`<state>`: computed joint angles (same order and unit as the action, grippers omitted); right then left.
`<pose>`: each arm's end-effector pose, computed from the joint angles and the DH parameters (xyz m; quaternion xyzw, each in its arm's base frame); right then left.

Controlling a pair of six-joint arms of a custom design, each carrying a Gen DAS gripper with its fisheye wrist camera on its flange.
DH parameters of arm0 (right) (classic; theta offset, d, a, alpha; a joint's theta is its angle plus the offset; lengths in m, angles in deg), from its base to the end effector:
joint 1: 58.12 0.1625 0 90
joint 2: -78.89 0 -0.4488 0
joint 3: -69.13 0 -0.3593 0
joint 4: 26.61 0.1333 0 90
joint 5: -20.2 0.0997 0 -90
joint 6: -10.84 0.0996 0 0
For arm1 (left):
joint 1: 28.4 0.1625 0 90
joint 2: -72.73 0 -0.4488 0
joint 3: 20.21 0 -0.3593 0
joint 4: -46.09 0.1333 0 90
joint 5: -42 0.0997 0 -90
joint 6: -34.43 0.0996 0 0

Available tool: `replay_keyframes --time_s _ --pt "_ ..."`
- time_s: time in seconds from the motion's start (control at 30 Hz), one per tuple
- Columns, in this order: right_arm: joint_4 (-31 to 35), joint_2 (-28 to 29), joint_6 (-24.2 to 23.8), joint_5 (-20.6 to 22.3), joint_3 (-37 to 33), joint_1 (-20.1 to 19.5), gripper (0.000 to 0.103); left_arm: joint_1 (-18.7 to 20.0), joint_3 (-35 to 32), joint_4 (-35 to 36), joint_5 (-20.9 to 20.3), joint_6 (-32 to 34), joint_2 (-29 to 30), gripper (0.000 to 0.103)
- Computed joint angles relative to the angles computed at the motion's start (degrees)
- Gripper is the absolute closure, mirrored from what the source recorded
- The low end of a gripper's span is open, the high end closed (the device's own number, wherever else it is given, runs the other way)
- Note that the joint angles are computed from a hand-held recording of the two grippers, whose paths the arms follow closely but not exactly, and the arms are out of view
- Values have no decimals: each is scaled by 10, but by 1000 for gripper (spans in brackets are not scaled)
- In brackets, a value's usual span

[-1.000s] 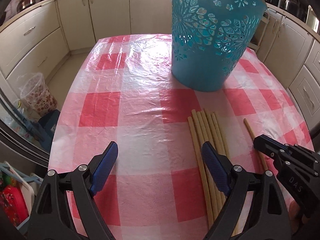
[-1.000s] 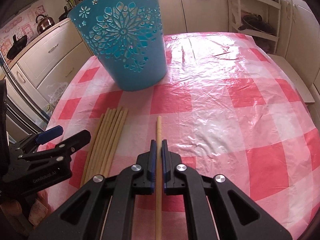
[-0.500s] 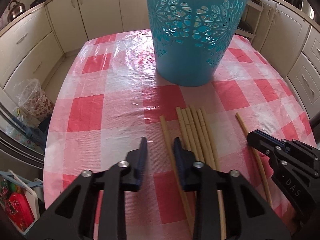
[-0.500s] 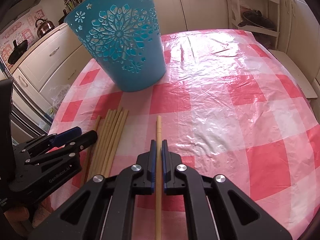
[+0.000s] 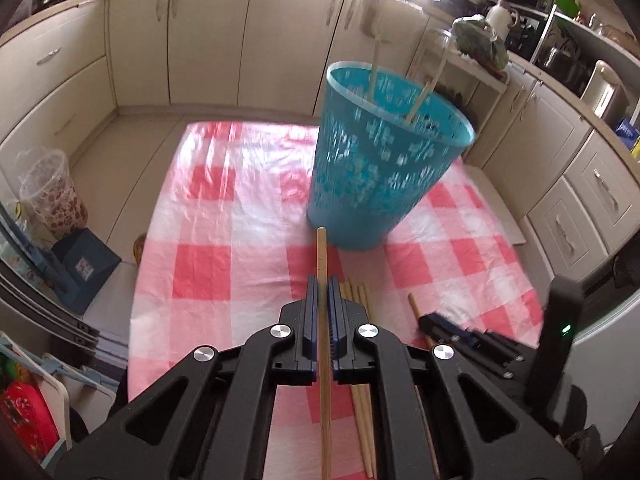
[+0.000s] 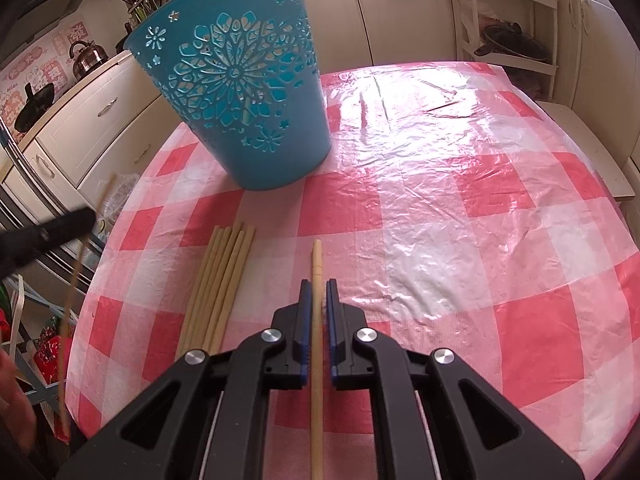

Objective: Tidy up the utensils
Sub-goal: 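Lift the chopstick with the left gripper over the basket and drop it in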

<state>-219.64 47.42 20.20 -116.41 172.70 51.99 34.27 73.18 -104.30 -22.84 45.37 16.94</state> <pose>0.2683 -0.5555 0.0474 -0.0221 -0.8911 0.3338 0.3065 -0.1487 -0.6704 0.2699 0.2730 0.9180 -0.2213 0.1838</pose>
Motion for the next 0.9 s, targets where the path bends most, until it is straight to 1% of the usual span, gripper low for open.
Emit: replay_keyframes --time_s 0.03,0.2,0.3,0.4,0.53,0.67,0.77,0.9 --pt "0 0 -1 0 -1 0 94 -6 -6 -9 -7 4 -3 99" --pt "-3 7 -12 0 -7 3 84 -30 -54 -73 -40 27 8 99" --pt "-5 10 -19 -5 -10 5 83 -39 -90 -121 -57 39 30 99" --pt "-8 10 -19 -1 -10 4 82 -45 -139 -162 -67 51 68 99" --pt "-14 9 -19 6 -7 1 82 -50 -206 -215 -63 65 129 98" --pt "-20 7 -22 15 -3 -1 79 -51 -264 -266 -42 70 188 98" --pt "-23 4 -23 23 0 -3 77 -45 -298 -272 -32 62 221 98" --pt "-28 1 -22 32 5 -6 76 -37 -310 -278 -20 57 242 98"
